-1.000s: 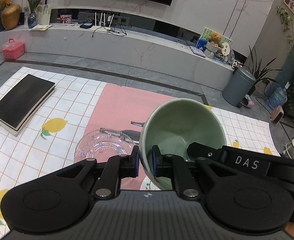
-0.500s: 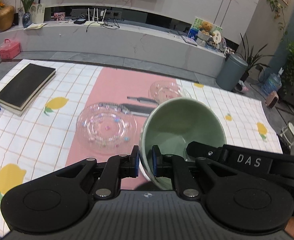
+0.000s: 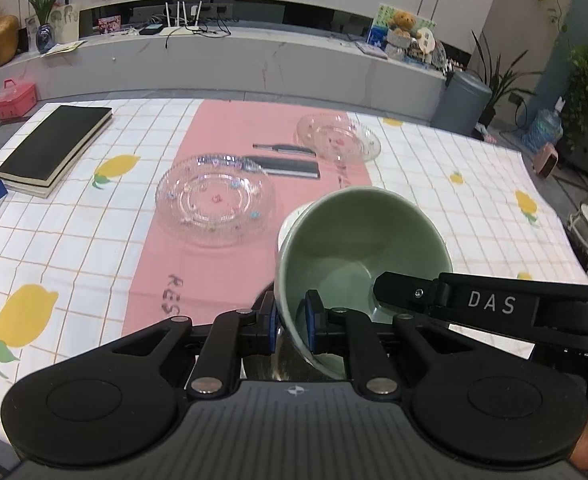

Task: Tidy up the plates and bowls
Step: 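Lift the green bowl with both grippers and carry it toward the steel bowls, then lower the green bowl into the blue steel bowl with both grippers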

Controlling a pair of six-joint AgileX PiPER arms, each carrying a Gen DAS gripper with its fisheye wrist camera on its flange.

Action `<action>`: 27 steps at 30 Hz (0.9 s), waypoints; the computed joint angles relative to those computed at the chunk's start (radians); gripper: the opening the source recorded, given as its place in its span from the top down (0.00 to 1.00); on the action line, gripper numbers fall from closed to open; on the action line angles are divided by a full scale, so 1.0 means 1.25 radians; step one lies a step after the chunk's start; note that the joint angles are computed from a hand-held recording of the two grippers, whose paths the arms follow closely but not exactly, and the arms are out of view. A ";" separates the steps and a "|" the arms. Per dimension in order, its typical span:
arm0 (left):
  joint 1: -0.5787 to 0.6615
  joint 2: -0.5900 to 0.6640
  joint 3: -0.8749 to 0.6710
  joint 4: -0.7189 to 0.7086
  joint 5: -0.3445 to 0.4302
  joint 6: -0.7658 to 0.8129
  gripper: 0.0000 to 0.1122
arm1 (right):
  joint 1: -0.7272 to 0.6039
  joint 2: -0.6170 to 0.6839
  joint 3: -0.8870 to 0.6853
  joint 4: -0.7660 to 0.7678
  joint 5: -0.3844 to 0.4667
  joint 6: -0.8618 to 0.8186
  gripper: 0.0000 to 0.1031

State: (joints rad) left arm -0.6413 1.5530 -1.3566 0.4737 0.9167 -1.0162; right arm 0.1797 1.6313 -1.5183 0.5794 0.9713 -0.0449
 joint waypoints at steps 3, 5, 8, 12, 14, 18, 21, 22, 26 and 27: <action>-0.009 -0.002 0.009 -0.002 0.008 0.006 0.87 | 0.005 -0.013 0.025 -0.014 -0.004 -0.005 0.92; -0.012 -0.004 0.014 -0.009 0.012 0.014 0.87 | 0.010 -0.023 0.042 -0.026 -0.009 -0.010 0.92; -0.019 -0.008 0.020 -0.015 0.018 0.024 0.86 | 0.019 -0.038 0.062 -0.047 -0.013 -0.018 0.92; -0.018 -0.009 0.026 -0.041 0.023 0.053 0.86 | 0.027 -0.044 0.072 -0.070 -0.006 -0.027 0.92; -0.017 -0.008 0.026 -0.052 0.027 0.065 0.85 | 0.030 -0.043 0.070 -0.080 0.001 -0.028 0.92; -0.016 -0.010 0.029 -0.062 0.027 0.071 0.85 | 0.035 -0.044 0.071 -0.090 0.001 -0.035 0.92; -0.011 -0.005 0.030 -0.074 0.025 0.081 0.85 | 0.039 -0.040 0.066 -0.101 0.009 -0.035 0.92; -0.009 -0.002 0.028 -0.083 0.027 0.089 0.85 | 0.041 -0.039 0.066 -0.105 0.010 -0.034 0.92; -0.002 0.006 0.021 -0.107 0.032 0.105 0.83 | 0.054 -0.036 0.059 -0.131 0.009 -0.041 0.92; 0.001 0.005 0.021 -0.112 0.030 0.106 0.83 | 0.056 -0.032 0.053 -0.135 0.013 -0.046 0.91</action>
State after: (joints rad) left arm -0.6400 1.5598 -1.3301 0.3338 0.9547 -0.8833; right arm 0.2495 1.5909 -1.4526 0.4101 0.9879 -0.1022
